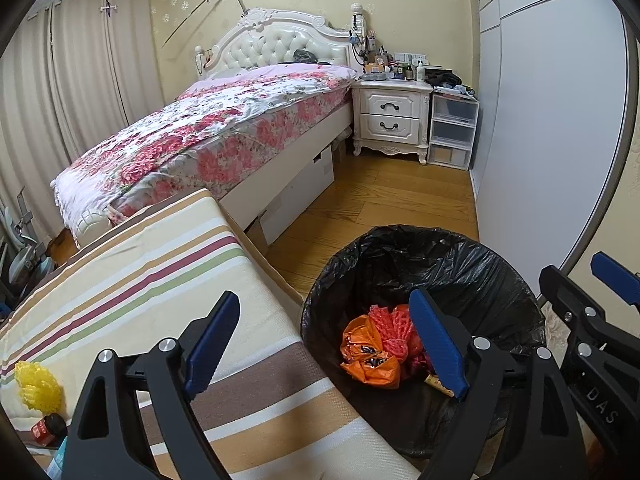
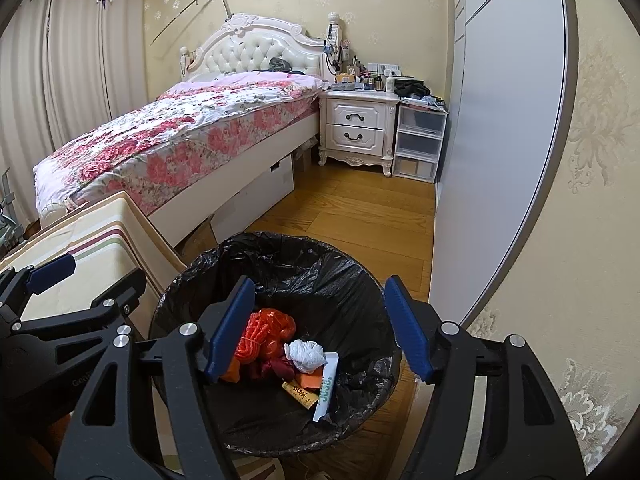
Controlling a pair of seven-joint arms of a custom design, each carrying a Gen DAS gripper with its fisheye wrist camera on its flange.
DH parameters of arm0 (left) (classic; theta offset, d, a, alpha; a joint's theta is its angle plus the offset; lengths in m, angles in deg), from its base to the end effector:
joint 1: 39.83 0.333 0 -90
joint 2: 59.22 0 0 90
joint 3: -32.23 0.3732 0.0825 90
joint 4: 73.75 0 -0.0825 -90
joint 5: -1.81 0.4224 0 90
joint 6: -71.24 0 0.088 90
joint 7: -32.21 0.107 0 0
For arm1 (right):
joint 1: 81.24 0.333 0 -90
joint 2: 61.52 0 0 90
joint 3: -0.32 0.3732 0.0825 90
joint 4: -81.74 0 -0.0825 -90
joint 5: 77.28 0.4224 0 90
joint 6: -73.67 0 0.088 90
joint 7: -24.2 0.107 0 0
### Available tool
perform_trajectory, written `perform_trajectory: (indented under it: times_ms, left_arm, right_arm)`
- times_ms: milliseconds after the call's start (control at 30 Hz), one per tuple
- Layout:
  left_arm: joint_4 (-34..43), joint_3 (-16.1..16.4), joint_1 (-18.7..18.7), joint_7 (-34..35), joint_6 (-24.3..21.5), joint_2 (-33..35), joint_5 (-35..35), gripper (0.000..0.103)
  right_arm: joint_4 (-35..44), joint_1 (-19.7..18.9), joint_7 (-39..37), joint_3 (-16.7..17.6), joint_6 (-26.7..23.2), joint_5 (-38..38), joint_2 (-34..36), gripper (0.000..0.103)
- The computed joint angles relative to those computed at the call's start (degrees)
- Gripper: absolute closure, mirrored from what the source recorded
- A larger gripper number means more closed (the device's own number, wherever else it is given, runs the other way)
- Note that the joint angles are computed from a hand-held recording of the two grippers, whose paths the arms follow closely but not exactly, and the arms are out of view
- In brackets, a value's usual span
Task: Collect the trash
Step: 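Return both tools to the remaining items on the bed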
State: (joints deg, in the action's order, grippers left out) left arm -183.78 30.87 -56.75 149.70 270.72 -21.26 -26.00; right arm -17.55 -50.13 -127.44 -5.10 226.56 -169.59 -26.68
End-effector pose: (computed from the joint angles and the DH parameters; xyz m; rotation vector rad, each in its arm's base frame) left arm 0.6971 -0.1694 0.2563 -1.4737 1.9046 -0.7866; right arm 0.6480 0.3541 0.2622 -1.5237 1.8109 -0.9371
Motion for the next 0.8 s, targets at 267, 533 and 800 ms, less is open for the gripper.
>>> perform_trajectory:
  times_ms: [267, 533, 800]
  left_arm:
    - [-2.68, 0.52, 0.07, 0.21, 0.95, -1.90, -1.04, 0.019]
    - [-10.01, -0.59, 3.96, -0.18, 3.64, -6.46, -1.83, 0.019]
    - [-19.89, -0.79, 8.87, -1.56, 7.35, -11.79, -3.06, 0.019]
  right_arm:
    - [-1.15, 0.25, -0.06, 0.54, -0.61, -0.47, -1.39, 0.036]
    - [-1.78, 0.35, 0.13, 1.85, 1.45, -1.14, -2.11, 0.036]
    - [0.62, 2.30, -3.96, 3.20, 4.66, -0.57, -0.61, 0.036]
